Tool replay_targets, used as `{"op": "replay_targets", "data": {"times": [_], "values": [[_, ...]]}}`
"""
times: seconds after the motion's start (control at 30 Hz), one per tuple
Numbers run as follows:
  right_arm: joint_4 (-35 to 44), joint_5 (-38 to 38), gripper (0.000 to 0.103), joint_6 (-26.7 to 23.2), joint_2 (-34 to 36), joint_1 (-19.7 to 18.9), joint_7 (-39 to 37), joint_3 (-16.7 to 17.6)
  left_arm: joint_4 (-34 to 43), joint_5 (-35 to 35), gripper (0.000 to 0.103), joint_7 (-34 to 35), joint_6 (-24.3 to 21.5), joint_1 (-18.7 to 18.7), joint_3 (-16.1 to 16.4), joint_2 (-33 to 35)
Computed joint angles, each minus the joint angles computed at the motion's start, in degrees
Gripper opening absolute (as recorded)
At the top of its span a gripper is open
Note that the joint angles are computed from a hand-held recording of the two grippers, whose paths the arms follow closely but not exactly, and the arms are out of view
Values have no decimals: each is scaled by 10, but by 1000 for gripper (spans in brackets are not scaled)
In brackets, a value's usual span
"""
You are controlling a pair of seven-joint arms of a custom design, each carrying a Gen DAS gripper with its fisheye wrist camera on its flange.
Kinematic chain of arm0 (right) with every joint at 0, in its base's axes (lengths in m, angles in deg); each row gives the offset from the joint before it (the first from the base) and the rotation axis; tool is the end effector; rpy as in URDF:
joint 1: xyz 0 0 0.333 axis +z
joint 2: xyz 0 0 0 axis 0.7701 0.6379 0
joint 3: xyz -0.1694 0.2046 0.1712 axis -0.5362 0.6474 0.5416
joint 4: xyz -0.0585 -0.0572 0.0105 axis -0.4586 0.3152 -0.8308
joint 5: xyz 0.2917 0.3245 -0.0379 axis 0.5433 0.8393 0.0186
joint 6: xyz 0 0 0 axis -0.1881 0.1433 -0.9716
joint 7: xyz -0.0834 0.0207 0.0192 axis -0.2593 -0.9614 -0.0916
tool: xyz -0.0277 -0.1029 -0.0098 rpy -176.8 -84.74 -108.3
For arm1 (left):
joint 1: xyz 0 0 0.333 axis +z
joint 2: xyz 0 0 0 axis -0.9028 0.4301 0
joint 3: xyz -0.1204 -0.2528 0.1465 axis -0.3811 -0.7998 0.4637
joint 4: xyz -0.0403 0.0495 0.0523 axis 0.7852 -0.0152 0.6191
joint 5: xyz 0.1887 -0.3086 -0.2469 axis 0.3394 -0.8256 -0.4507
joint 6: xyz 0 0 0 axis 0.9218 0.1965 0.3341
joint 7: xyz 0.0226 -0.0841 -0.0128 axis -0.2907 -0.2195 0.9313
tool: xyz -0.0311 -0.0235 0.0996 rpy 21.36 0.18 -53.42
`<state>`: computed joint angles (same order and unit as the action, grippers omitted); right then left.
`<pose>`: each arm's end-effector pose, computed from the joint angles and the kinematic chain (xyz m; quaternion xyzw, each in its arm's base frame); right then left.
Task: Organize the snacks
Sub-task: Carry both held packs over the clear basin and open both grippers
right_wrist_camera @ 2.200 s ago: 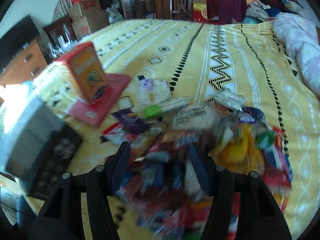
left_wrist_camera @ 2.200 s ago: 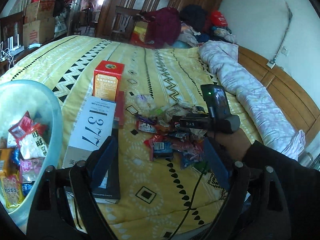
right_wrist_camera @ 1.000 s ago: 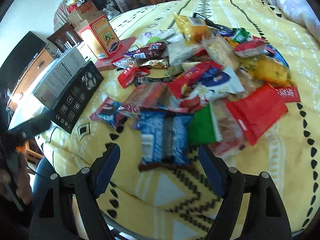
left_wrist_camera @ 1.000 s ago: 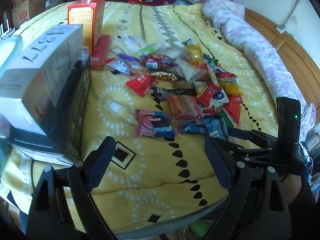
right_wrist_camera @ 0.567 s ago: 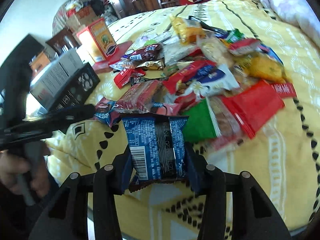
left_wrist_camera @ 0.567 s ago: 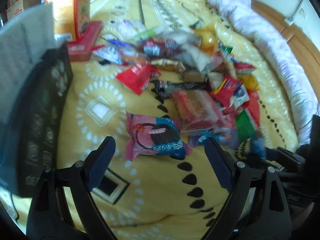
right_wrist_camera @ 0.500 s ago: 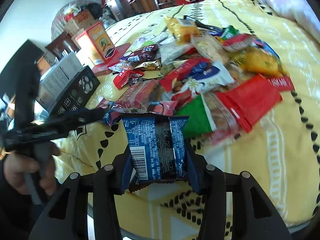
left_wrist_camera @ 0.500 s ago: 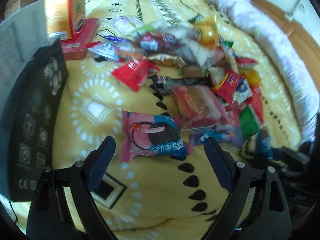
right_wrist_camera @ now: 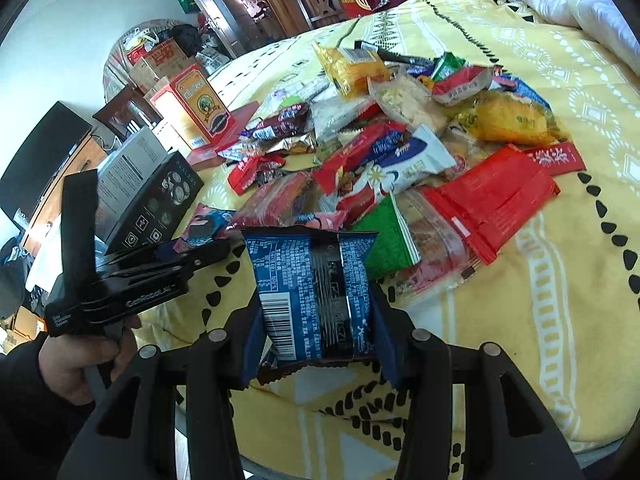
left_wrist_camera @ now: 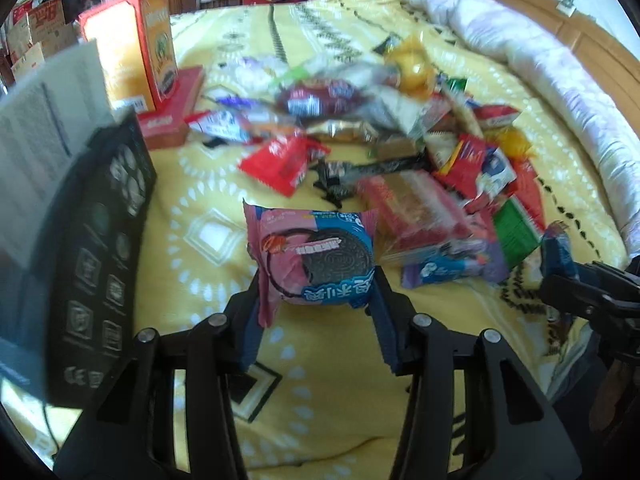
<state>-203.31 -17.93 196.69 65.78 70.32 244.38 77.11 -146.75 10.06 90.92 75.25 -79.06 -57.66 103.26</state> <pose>0.5682 0.2160 0.3396 -0.5122 0.7815 -0.1192 0.3356 0.7474 -0.3364 0.3600 -0.4176 0.8602 -0.2846 0.0686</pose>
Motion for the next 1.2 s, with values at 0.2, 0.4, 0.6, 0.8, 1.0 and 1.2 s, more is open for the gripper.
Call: {"op": "replay_targets", "data": {"times": [0.2, 0.4, 0.6, 0.8, 1.0, 1.2], "values": [[11, -34, 51, -13, -8, 7, 25, -3, -57, -32, 48, 35, 48, 23, -19, -54], [33, -49, 51, -33, -8, 2, 26, 12, -69, -59, 48, 43, 63, 40, -21, -83], [67, -52, 51, -55, -8, -3, 7, 25, -64, -91, 48, 44, 74, 61, -21, -101], [141, -40, 51, -72, 18, -3, -40, 35, -53, -106, 48, 33, 99, 80, -10, -110], [268, 15, 51, -93, 84, 7, -143, 50, -28, -84, 48, -28, 115, 92, 27, -104], [458, 123, 51, -125, 203, 7, -308, 98, -4, -34, 48, -115, 123, 102, 68, -90]]}}
